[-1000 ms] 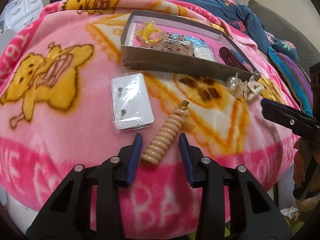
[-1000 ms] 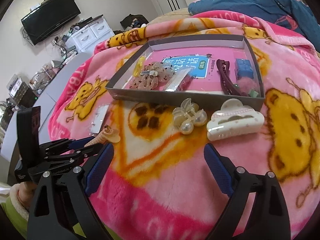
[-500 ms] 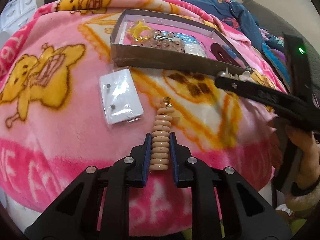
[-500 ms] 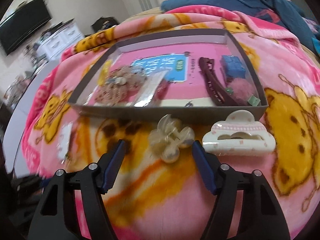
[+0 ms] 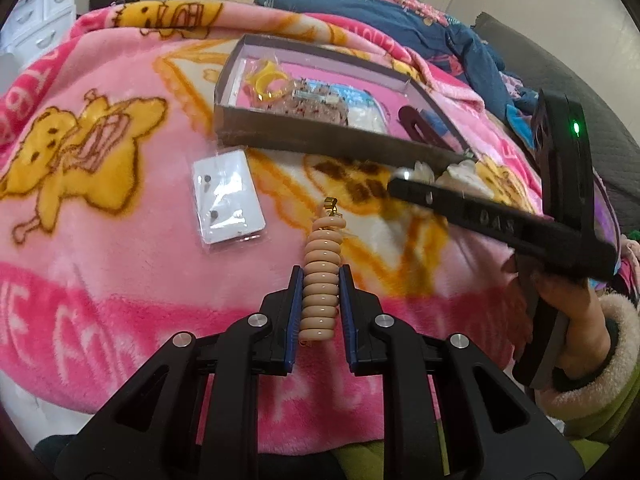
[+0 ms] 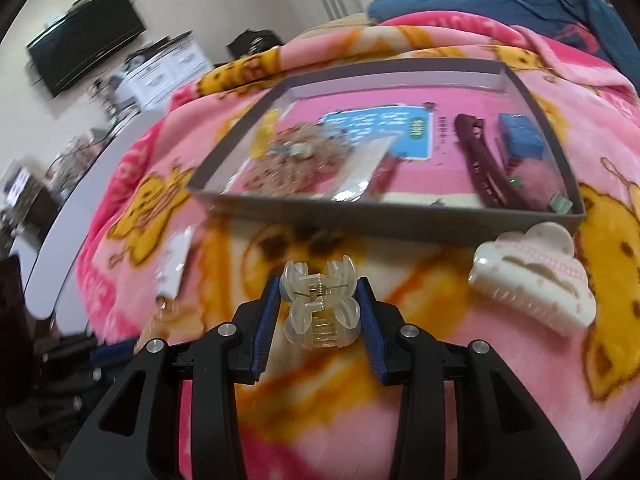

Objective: Organize jewelry
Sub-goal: 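Carry the claw clip and spiral hair tie into the grey box and open both tools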

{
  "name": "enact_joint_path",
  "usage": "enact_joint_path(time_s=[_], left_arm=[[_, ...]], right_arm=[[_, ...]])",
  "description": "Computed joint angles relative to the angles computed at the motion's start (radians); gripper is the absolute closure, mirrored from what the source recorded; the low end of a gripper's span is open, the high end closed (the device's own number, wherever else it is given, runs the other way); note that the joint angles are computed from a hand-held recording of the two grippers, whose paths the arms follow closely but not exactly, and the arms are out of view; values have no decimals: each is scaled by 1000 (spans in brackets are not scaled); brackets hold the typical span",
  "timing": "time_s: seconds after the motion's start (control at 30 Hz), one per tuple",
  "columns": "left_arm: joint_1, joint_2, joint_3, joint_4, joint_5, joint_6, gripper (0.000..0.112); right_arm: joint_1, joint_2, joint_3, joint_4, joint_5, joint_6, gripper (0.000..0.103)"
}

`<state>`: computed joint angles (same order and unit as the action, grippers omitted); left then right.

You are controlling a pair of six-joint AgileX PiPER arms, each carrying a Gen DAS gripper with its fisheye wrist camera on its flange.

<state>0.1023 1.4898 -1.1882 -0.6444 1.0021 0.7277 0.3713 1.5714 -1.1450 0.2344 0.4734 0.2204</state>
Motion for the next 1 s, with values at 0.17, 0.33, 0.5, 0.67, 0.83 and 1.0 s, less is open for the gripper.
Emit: enact_joint_path(time_s=[0.17, 0.33, 0.5, 0.67, 0.83, 1.0], left_arm=[[24, -19, -23, -22, 16, -5, 102], [40, -29, -55, -30, 24, -29, 102], [54, -28, -99, -32, 36, -57, 102], [52, -17, -150, -28, 39, -88, 102], [29, 6, -214, -21, 38, -130, 102], [-7, 37, -290, -8, 37, -170, 102]], right_arm=[[21, -78, 34, 31, 35, -67, 66], [39, -144, 57, 32, 57, -89, 66], [52, -188, 63, 17, 67, -100, 66], [39, -220, 50, 12, 71, -115, 66], [-4, -236, 32, 42, 79, -152, 66], [-56, -254, 18, 75, 73, -195, 66]])
